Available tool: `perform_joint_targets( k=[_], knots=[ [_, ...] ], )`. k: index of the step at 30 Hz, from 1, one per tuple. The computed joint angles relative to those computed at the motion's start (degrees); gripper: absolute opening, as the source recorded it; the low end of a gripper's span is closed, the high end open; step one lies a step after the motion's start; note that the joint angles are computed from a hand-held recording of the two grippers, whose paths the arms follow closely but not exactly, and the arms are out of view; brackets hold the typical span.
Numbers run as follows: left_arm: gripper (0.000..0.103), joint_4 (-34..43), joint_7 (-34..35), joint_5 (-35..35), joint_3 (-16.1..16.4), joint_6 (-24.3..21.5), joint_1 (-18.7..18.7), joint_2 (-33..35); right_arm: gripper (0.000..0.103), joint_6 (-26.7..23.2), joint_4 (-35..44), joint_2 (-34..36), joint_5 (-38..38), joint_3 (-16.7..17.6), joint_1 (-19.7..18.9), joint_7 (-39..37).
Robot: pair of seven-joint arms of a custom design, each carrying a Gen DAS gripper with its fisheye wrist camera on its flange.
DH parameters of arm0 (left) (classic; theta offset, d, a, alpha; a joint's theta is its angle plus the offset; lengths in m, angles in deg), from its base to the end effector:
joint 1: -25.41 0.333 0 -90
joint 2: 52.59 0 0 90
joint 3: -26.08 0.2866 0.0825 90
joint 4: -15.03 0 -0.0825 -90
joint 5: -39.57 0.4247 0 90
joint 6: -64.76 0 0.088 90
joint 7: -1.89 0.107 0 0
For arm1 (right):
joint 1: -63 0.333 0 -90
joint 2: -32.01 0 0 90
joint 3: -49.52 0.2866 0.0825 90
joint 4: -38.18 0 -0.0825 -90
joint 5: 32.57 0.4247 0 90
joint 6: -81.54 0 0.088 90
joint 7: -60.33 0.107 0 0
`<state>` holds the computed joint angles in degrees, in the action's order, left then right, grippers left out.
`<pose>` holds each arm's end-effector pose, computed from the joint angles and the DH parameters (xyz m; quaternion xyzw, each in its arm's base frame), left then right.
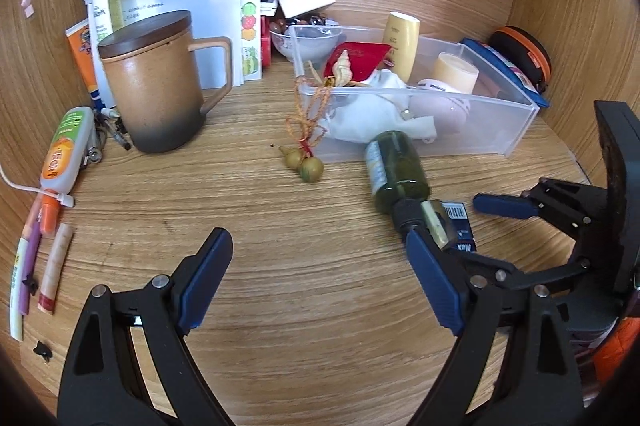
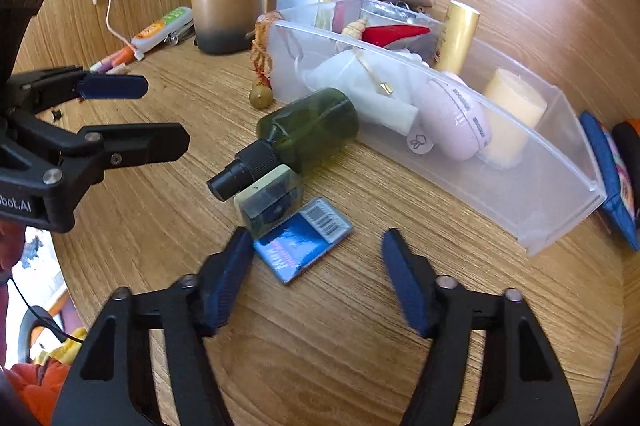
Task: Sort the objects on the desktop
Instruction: 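Move the right tool to the blue Max package and grasp it, then grasp the dark green bottle with the left tool while the right lifts the blue package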
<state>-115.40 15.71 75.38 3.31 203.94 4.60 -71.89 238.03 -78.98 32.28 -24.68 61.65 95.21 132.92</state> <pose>0.3874 -0.3784 0.4879 -0.7096 0.5989 -0.2769 0.2473 0.4575 0.4396 0.4689 -0.8995 0.2784 -0.1340 0.3091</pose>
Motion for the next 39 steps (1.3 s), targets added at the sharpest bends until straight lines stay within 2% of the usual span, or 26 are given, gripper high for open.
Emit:
perform_joint_targets(
  k=[4,6,8,13,16,21,25,28,30,31,33,37,39],
  knots=[
    [0.089,2.0,0.6,-0.4,0.4,1.3,0.1,2.4,0.041,-1.3,0.3,-0.2,3.7,-0.4,-0.5,-2.1],
    [0.089,3.4,1.0,-0.8,0.8,2.0,0.2,4.0,0.031,-1.5,0.3,-0.3,4.5,-0.5,-0.7,-2.5],
    [0.089,5.0,1.5,-0.9,1.0,2.1,0.2,5.7,0.029,-1.5,0.2,-0.3,5.1,-0.6,-1.0,-3.0],
    [0.089,9.0,2.4,-0.4,1.5,1.0,-0.1,9.5,0.028,-1.6,0.8,0.2,4.2,-1.1,-1.7,-2.5],
    [0.089,10.5,2.6,-0.2,2.0,0.7,-0.4,11.0,0.029,-3.7,2.2,0.8,4.9,-1.4,-2.3,-2.8],
    [0.089,12.4,2.9,-0.8,3.0,1.0,-0.9,13.3,0.039,-4.1,4.6,2.8,3.2,-1.5,-2.5,-1.7],
    [0.089,12.9,3.7,-2.4,3.7,1.7,-1.0,14.3,0.040,-4.4,6.4,4.4,4.0,-1.4,-2.5,-2.8],
    [0.080,13.8,4.9,-3.5,4.1,1.6,-1.1,15.3,0.038,-4.6,6.9,4.8,4.6,-1.2,-2.5,-4.6],
    [0.073,14.7,6.0,-4.2,4.2,1.3,-1.2,16.3,0.026,-4.8,6.9,4.8,6.6,-1.0,-2.7,-7.2],
    [0.072,14.9,6.2,-4.3,4.3,1.3,-1.3,16.6,0.025,-4.7,7.1,4.9,6.5,-1.0,-2.6,-7.4],
    [0.064,15.6,6.7,-4.6,4.4,1.1,-1.4,17.5,0.025,-5.1,7.4,5.1,7.4,-1.0,-2.6,-8.4],
    [0.063,16.8,7.1,-4.0,4.6,0.1,-1.9,18.6,0.025,-5.3,7.7,5.2,7.8,-1.1,-2.6,-8.4],
    [0.058,17.5,7.4,-3.5,4.6,-0.7,-2.1,19.1,0.025,-5.1,7.7,5.2,7.4,-1.3,-2.5,-7.8]
  ],
)
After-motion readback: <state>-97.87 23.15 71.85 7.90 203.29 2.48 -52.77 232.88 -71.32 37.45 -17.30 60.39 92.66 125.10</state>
